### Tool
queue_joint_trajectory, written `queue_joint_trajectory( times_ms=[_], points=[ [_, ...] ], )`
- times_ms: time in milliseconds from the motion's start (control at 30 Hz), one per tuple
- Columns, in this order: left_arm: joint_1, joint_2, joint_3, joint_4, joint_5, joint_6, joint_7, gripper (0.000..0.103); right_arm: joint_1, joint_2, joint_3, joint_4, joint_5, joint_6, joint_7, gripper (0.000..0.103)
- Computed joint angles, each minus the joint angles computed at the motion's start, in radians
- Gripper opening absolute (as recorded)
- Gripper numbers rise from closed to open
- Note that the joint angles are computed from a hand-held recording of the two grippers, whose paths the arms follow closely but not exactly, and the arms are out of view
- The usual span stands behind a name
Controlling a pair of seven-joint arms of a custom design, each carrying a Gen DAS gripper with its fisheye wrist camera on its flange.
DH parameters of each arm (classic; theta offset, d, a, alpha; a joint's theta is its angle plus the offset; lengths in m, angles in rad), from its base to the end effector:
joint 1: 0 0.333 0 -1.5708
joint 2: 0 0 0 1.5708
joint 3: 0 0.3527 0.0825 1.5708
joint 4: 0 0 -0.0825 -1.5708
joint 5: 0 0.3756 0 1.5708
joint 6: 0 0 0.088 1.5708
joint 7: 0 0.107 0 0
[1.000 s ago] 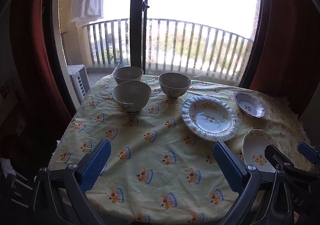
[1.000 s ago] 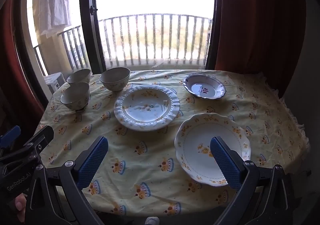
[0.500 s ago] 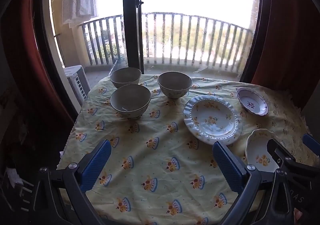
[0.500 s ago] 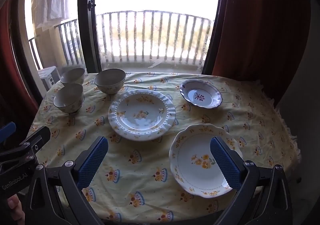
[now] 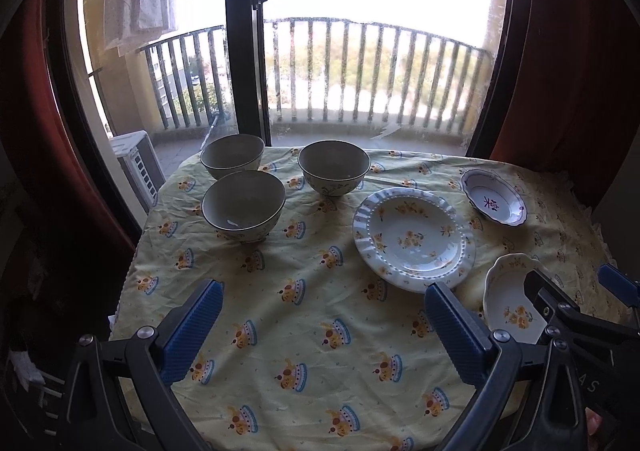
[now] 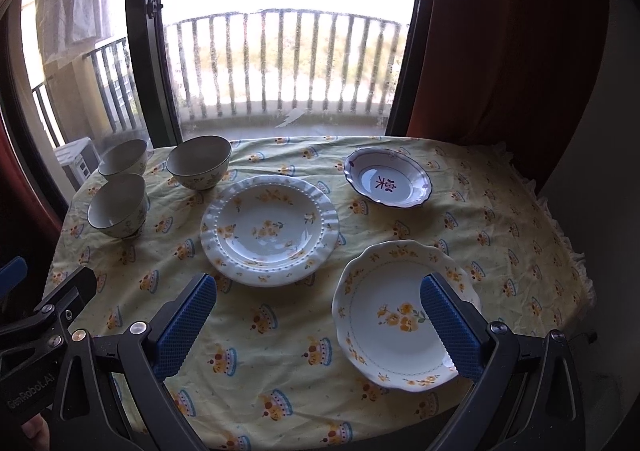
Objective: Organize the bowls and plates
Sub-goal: 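Move both grippers toward the large flat orange-flowered plate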
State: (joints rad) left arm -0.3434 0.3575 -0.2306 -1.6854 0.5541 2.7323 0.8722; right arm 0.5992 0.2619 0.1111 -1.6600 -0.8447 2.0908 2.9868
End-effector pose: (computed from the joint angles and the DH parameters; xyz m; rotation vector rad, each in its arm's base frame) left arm 0.5940 -0.3790 0.5127 -1.5786 2.0591 -0.8626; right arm 0.5311 0.3977 0.5253 -1.5231 2.1509 -0.9162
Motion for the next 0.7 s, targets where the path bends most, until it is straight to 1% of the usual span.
queue_joint_trajectory(
  times_ms=[100, 500, 700],
  points=[
    [0.007, 0.000, -0.009, -0.001, -0.019, -0.005, 0.010, 0.101, 0.001, 0.006, 0.000, 0.009, 0.004, -0.009, -0.003, 0.102],
    [0.016, 0.010, -0.012, 0.015, -0.049, -0.030, 0.050, 0.101, 0.007, 0.023, -0.004, 0.032, 0.025, -0.019, -0.009, 0.102],
    [0.017, 0.012, -0.013, 0.029, -0.058, -0.059, 0.067, 0.101, 0.011, 0.036, -0.003, 0.051, 0.034, -0.022, -0.016, 0.102]
  ],
)
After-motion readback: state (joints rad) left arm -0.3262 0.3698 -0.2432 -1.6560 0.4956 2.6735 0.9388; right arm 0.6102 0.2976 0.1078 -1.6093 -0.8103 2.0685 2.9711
